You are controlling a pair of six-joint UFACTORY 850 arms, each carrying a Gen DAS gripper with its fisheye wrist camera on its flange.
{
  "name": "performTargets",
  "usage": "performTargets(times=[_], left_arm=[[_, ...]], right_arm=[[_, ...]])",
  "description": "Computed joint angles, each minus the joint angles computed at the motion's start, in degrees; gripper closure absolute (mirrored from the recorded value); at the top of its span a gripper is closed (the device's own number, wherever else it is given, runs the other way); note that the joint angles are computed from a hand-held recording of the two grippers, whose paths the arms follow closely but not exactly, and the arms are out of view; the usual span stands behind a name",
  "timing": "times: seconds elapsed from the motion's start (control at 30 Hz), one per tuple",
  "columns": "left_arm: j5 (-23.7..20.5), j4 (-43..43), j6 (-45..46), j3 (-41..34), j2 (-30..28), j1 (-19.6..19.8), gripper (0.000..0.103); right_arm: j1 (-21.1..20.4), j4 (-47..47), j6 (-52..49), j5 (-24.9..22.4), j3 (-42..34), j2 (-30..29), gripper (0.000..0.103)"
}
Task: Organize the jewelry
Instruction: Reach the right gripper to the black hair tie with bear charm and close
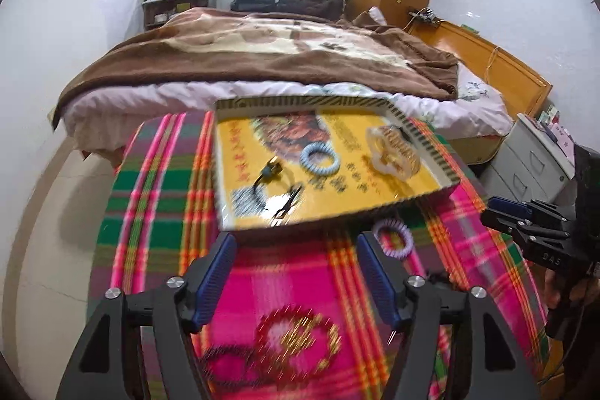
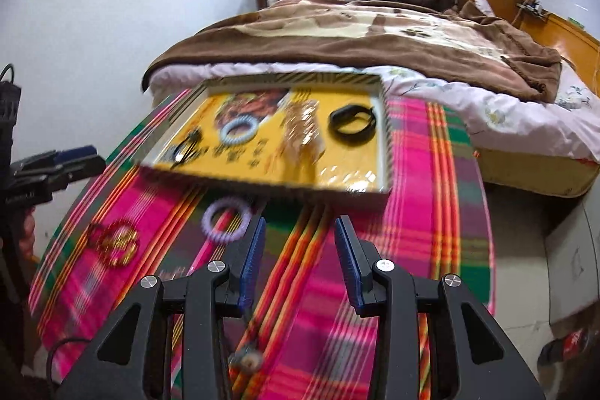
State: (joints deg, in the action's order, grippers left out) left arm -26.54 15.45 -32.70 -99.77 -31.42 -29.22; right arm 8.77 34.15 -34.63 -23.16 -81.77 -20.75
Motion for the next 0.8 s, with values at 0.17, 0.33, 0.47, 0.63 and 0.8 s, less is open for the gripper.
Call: performTargets(times=[0.17,0.33,0.47,0.63,0.8], left_arm=[[1.5,2.2,-4.1,7.0,4.1,0.4,0.034],[1.7,2.7,-5.8,10.6,5.9,0.7,0.034],[2.9,2.6,-7.3,12.8,7.0,1.1,0.034],[2.4,3.1,-8.3,13.9,7.5,1.2,0.034],[2.3,2.9,-8.5,14.3,7.6,1.2,0.034]], right_arm=[[0.9,-0.4,-1.4,0.2,4.5,2.0,0.063],[1.1,0.6,-3.2,-1.1,6.8,2.7,0.056],[1.9,-1.0,-2.8,-0.9,7.6,2.8,0.056],[2.5,-4.1,-1.8,-1.8,8.4,2.8,0.056],[3.9,-10.8,1.6,0.9,10.1,3.6,0.056]])
